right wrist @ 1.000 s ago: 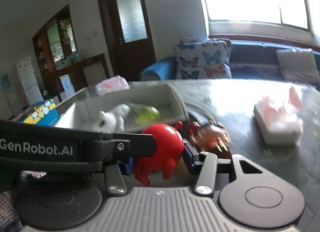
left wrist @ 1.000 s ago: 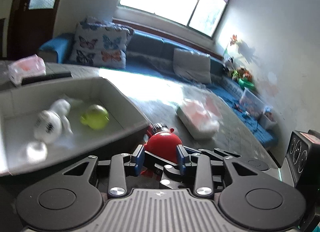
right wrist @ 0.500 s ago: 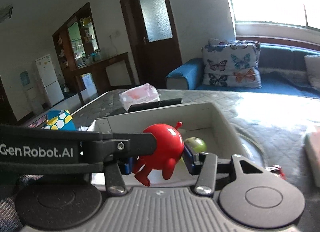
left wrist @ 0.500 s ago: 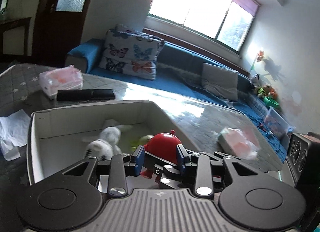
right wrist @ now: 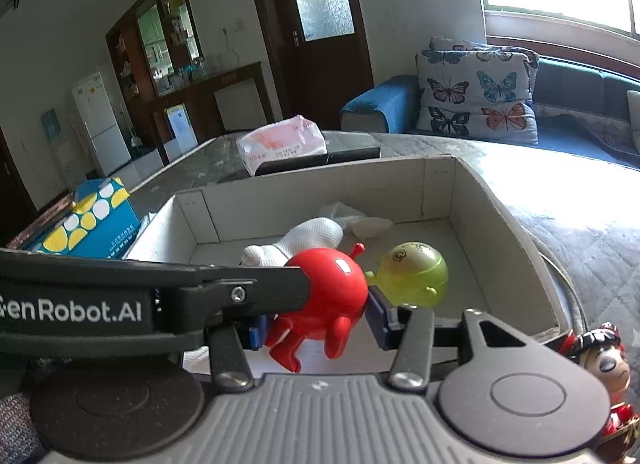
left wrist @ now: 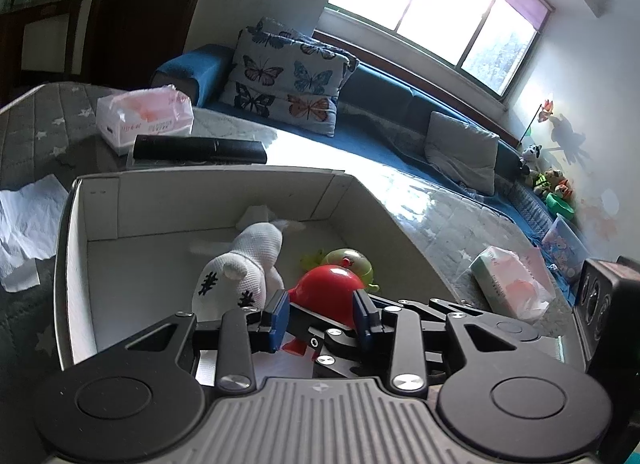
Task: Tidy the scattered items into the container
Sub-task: 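Lower the red toy into the box and open both grippers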
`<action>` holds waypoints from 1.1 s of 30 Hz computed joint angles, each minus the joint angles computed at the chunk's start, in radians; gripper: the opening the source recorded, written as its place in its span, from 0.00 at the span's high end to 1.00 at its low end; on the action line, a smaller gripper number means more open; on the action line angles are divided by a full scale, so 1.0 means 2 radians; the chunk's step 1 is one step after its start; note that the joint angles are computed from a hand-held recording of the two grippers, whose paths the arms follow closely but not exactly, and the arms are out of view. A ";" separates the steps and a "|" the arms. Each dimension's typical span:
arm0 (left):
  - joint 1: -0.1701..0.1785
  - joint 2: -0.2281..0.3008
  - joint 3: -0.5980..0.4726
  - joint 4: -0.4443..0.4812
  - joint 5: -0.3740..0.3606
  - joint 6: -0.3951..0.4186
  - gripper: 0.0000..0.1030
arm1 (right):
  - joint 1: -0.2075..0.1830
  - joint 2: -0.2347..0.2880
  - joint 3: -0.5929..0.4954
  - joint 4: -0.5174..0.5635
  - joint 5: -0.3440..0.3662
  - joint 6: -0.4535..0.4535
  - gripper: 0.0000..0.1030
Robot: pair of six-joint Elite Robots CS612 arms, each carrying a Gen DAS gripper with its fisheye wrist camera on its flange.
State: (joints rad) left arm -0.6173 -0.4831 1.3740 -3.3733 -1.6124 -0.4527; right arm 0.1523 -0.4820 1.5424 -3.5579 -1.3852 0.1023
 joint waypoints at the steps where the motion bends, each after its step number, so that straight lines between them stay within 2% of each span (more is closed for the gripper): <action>1: 0.000 0.001 -0.001 0.001 0.000 -0.001 0.64 | 0.001 0.000 -0.001 0.004 -0.002 -0.003 0.53; 7: 0.001 0.000 0.000 0.006 0.002 -0.007 0.63 | 0.004 0.000 -0.003 0.013 -0.012 -0.017 0.52; 15: -0.001 -0.005 0.007 0.001 0.005 -0.010 0.63 | 0.004 -0.001 0.001 0.005 -0.012 -0.012 0.52; 27: -0.010 -0.020 0.033 -0.026 0.015 -0.004 0.62 | 0.002 -0.012 0.028 -0.035 -0.015 -0.008 0.51; 33: -0.018 -0.029 0.050 -0.044 0.018 0.002 0.62 | 0.001 -0.022 0.050 -0.062 -0.021 -0.005 0.47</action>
